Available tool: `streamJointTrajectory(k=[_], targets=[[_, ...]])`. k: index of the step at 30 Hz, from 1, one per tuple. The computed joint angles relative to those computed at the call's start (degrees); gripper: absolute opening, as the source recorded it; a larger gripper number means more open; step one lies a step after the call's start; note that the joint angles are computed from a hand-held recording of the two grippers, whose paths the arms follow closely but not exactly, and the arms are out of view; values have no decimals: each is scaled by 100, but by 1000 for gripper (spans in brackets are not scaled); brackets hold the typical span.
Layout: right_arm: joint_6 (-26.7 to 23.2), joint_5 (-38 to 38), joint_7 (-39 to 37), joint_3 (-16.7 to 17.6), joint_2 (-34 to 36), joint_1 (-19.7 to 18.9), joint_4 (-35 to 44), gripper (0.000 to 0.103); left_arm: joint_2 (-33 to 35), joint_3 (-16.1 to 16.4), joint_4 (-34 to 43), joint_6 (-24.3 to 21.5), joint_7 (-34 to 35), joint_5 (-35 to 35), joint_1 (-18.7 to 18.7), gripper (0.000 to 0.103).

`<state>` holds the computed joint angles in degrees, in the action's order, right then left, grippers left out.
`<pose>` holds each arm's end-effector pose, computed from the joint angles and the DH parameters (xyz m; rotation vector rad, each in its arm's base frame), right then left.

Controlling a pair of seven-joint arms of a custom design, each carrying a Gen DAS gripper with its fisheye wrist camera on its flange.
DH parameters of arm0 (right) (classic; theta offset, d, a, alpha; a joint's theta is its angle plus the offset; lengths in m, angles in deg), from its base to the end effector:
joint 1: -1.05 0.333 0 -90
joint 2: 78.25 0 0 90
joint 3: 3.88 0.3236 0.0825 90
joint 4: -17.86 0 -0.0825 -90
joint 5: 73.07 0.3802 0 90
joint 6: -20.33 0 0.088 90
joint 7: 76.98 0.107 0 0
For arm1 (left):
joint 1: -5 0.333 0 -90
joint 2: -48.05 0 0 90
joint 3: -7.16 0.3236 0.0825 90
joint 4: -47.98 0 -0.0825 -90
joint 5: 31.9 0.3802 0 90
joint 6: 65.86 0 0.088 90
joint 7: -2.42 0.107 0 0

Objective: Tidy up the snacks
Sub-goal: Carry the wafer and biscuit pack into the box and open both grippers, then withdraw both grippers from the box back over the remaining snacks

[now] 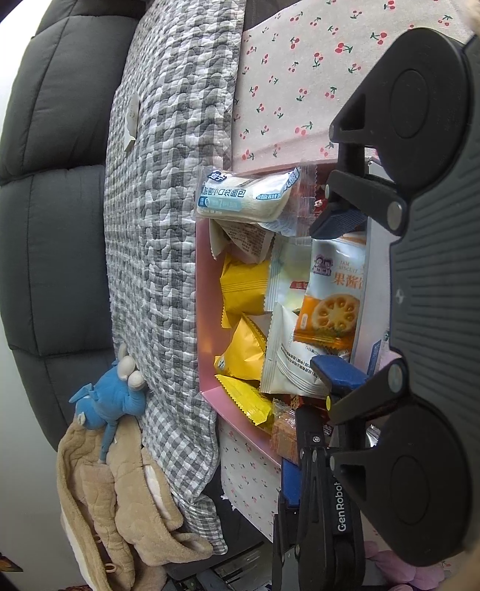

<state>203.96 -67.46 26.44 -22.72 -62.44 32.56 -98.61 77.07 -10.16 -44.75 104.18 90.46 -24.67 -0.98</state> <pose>0.6239 0.1479 0.4382 -1.5836 1.6801 -0.6400 0.6854 -0.2566 0.4543 -1.4135 2.0953 -1.0221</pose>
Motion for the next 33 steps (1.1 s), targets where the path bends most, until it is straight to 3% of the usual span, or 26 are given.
streamJointTrajectory(k=[3, 8, 14, 21, 28, 33], targets=[[4, 4, -2, -1, -46, 3, -33, 69, -55, 3, -67, 50, -3, 22, -7, 55], [12, -120, 128, -339, -137, 319, -122, 71, -209, -65, -247, 131, 42, 9, 54, 66], [0, -509, 558, -1121, -314, 1036, -344, 76, -478, -167, -538, 179, 185, -44, 148, 77], [-44, -1378, 1349, -2089, -569, 1896, -658, 81, -853, -44, -902, 161, 212, 6, 50, 87], [-96, -2618, 2468, -3280, -767, 2981, -864, 85, -1222, 66, -1332, 166, 242, 37, -3, 90], [-168, -3541, 3257, -3817, -890, 3459, -947, 89, -1440, 124, -1654, 172, 283, 13, 9, 94]])
